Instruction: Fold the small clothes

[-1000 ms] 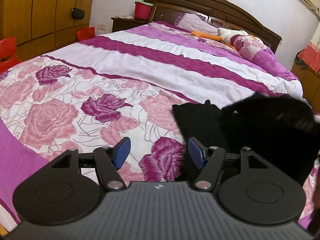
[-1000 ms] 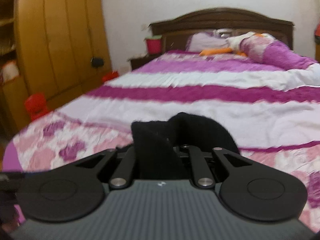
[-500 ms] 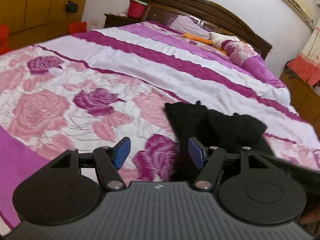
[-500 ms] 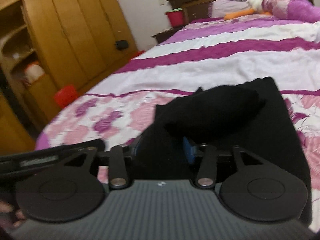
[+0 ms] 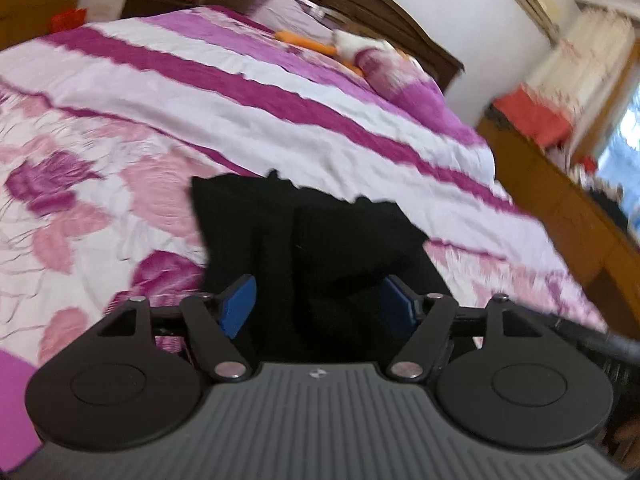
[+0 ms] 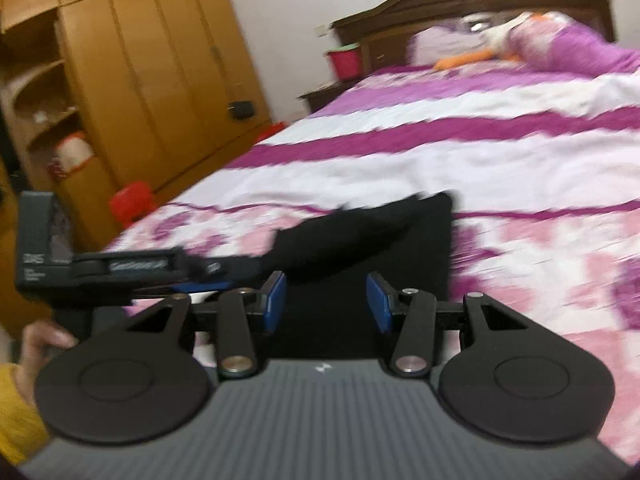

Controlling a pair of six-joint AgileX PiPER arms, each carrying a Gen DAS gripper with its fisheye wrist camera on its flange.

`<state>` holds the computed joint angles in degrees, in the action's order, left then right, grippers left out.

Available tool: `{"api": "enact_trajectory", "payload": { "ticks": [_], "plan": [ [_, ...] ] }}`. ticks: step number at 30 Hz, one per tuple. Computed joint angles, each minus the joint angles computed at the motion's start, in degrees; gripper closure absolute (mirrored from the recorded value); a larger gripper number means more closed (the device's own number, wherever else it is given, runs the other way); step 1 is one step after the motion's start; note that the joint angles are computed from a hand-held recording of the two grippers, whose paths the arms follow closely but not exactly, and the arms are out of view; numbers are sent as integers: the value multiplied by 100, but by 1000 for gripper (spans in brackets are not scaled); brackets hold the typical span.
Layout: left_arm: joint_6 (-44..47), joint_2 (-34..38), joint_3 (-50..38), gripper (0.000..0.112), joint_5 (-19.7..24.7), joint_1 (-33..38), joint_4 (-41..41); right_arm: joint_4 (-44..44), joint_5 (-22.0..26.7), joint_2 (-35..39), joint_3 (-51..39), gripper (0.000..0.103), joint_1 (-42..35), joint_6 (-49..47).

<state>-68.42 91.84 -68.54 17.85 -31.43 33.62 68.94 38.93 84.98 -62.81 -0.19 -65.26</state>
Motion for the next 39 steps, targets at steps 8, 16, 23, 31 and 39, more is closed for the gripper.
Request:
{"api": "enact_trajectory", "payload": {
  "ticks": [8, 16, 23, 31, 39],
  "plan": [
    [535, 1332, -1620, 35, 1250, -347, 236, 742, -432, 436, 250, 55, -644, -477],
    [146, 1999, -2317, 35, 1107, -50, 267, 1538, -142, 789, 506, 55, -907, -1341],
    [-106, 2118, -2498, 37, 1221, -12, 269, 1965, -31, 928, 622, 55, -1024, -1680],
    [-891, 2007, -2241, 41, 1448, -93, 699, 2037, 146, 961, 656, 55, -1150, -1724],
    [-2330, 1895, -1882, 98, 930, -254, 2256, 2161, 173, 949, 709, 55, -1221, -1611]
  ]
}}
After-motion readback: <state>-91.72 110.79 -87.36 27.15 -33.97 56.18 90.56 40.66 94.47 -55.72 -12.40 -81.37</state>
